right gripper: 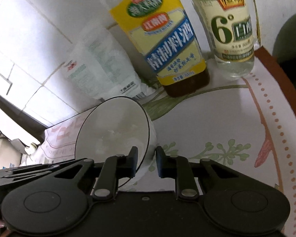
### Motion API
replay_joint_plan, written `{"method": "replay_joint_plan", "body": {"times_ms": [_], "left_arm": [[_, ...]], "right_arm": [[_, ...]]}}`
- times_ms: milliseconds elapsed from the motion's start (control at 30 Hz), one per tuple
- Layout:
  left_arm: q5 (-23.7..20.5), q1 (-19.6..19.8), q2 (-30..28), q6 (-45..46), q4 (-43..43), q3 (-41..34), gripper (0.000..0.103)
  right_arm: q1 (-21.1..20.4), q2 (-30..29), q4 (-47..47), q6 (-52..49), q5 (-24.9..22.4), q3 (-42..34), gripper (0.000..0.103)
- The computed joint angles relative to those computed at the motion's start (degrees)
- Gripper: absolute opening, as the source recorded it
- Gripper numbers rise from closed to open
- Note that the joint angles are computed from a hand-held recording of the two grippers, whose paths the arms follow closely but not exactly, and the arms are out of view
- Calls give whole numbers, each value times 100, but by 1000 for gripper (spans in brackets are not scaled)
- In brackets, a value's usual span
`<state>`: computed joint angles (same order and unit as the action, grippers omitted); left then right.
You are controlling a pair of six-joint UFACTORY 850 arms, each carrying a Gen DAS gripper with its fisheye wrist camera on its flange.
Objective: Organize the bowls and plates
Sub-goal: 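Lift the small white bowl with both grippers and lower it into the bowl stack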
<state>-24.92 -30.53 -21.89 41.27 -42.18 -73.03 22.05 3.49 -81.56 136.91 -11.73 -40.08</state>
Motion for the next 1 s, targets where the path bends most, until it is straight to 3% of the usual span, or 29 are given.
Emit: {"method": "replay_joint_plan", "body": {"times_ms": [200, 533, 800, 1000], "left_arm": [[-295, 136, 478, 420, -486, 245, 15], [-715, 215, 1353, -3, 241, 531, 15], [-1119, 339, 1939, -70, 324, 799, 15], [-1180, 350, 2243, -131, 438, 1095, 15]], "right_arm": [[271, 520, 537, -362, -364, 95, 24], [1089, 1177, 2110, -1965, -1439, -141, 24], [1799, 1538, 2587, -2025, -2148, -228, 24], [2252, 1602, 2654, -1881, -2577, -255, 24]]}}
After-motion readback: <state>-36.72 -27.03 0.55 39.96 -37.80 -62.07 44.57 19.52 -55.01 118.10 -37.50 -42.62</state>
